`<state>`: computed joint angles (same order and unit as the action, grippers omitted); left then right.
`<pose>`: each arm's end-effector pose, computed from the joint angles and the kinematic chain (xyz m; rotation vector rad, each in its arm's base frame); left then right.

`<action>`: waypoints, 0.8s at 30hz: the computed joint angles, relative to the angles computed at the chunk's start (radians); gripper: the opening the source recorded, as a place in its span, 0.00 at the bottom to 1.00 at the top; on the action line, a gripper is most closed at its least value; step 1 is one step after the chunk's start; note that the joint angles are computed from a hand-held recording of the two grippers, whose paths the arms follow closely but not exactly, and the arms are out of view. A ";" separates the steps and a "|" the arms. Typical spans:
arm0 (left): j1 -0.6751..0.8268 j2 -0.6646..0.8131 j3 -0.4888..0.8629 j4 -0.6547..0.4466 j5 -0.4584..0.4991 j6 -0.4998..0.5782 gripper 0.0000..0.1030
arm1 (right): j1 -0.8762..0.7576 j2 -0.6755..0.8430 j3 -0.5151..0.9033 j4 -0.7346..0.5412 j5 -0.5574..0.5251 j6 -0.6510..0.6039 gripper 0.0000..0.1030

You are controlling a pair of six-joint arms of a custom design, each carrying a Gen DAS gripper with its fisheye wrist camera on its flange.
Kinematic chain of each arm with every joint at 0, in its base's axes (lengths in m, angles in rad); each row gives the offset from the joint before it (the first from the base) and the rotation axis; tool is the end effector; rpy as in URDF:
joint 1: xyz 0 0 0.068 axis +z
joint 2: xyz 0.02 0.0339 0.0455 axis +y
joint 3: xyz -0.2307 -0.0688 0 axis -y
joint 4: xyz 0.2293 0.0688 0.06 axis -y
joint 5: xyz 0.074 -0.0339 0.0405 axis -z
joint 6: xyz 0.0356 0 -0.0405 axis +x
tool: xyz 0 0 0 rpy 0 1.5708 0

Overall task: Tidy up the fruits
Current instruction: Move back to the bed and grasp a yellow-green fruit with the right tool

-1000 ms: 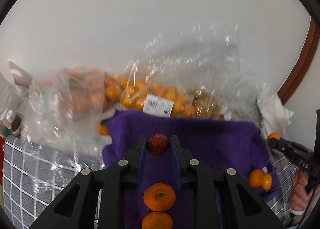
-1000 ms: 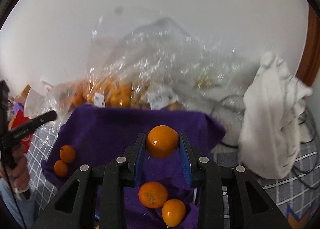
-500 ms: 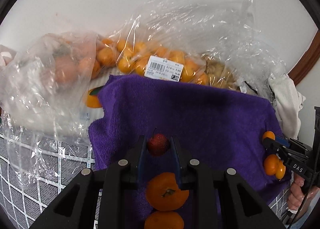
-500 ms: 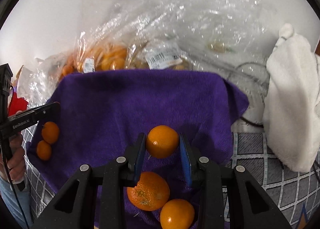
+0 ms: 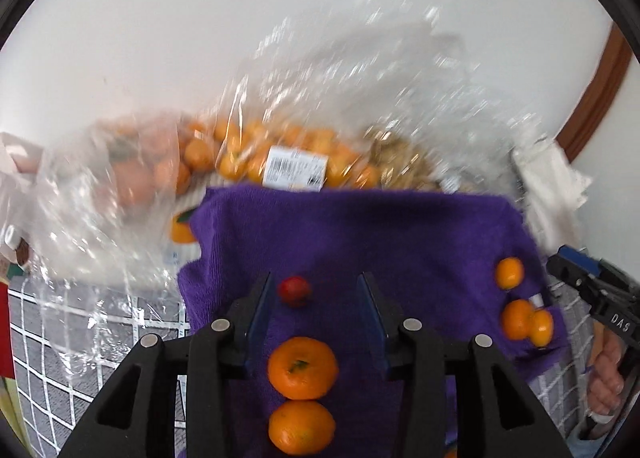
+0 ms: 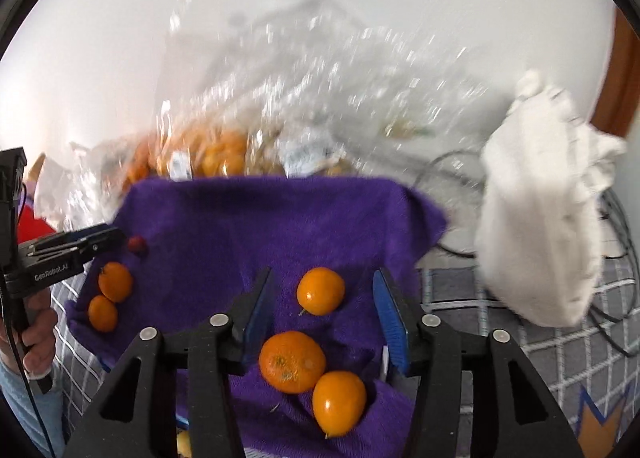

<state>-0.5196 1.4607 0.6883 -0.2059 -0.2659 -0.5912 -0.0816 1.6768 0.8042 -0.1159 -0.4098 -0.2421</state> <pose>0.2314 -0.1216 0.1359 -0.1915 2.4954 -0.1183 0.2966 -0.0100 0.1168 -0.3526 2.4584 0.3887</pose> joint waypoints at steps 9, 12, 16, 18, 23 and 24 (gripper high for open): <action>-0.141 -0.318 -0.018 -0.207 -0.178 -0.045 0.39 | -0.062 -0.484 -0.245 -0.143 -0.028 -0.079 0.53; -0.186 -0.391 -0.031 -0.285 -0.228 -0.076 0.39 | -0.109 -0.654 -0.313 -0.220 -0.069 -0.123 0.55; -0.280 -0.571 -0.136 -0.360 -0.254 -0.127 0.39 | -0.131 -0.842 -0.415 -0.249 -0.050 -0.135 0.59; -0.347 -0.636 -0.183 -0.404 -0.288 -0.190 0.39 | -0.163 -0.844 -0.426 -0.282 -0.090 -0.157 0.59; -0.560 -0.774 -0.342 -0.491 -0.377 -0.422 0.39 | -0.191 -0.721 -0.443 -0.316 -0.149 -0.208 0.58; -0.594 -0.795 -0.377 -0.500 -0.379 -0.464 0.39 | -0.178 -0.715 -0.461 -0.303 -0.139 -0.209 0.54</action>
